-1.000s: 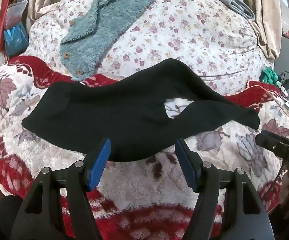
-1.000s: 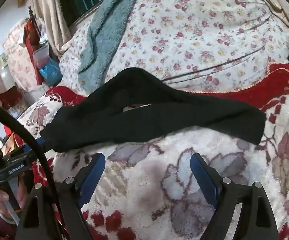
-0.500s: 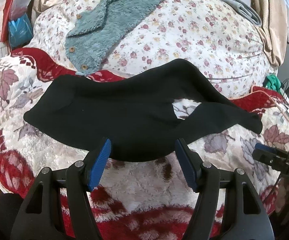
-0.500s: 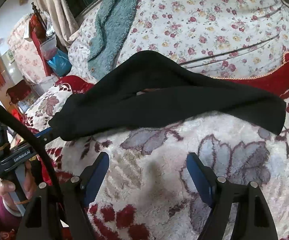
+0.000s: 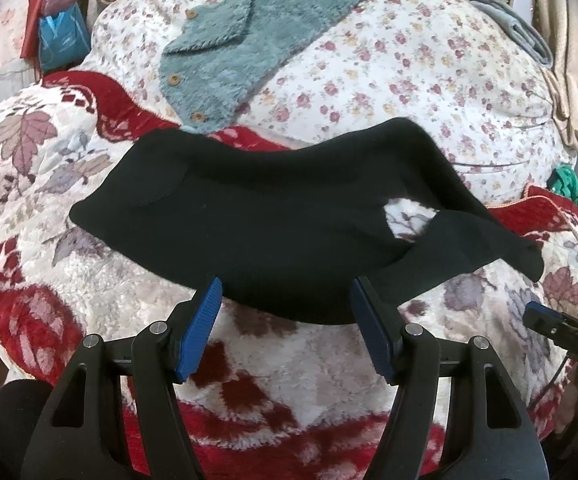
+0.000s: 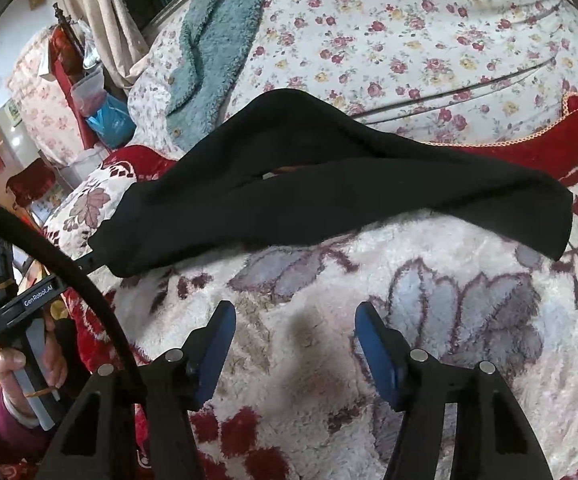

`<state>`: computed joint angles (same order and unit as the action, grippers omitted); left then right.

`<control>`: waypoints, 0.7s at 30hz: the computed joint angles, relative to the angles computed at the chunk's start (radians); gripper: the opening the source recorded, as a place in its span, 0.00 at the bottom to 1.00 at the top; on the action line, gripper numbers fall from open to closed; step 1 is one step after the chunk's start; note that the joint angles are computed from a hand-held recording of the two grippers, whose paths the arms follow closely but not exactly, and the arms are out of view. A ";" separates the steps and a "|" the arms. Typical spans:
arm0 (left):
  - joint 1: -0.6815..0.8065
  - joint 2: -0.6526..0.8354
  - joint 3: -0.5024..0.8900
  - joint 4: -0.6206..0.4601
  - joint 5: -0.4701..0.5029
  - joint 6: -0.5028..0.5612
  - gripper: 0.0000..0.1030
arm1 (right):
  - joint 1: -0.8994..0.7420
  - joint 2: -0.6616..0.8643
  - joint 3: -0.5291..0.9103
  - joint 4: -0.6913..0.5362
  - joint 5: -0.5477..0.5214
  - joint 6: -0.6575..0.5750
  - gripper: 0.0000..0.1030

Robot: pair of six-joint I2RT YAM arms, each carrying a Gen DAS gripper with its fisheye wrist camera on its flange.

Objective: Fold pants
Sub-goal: 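Move both tools toward the spread black pants, fingers open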

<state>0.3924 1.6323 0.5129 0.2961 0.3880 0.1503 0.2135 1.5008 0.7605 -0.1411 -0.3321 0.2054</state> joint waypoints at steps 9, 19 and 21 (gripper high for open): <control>0.005 0.059 0.036 -0.027 0.005 0.012 0.64 | -0.111 0.007 -0.123 0.100 -0.084 -0.080 0.59; 0.099 0.098 0.118 -0.135 0.078 -0.014 0.64 | -0.154 0.049 -0.104 0.115 -0.091 -0.081 0.59; 0.133 0.122 0.155 -0.171 0.090 -0.030 0.64 | -0.177 0.069 -0.094 0.124 -0.112 -0.066 0.59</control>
<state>0.5256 1.7542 0.6680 0.1255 0.4777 0.1199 0.0362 1.5698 0.6666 -0.0172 -0.4437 0.1398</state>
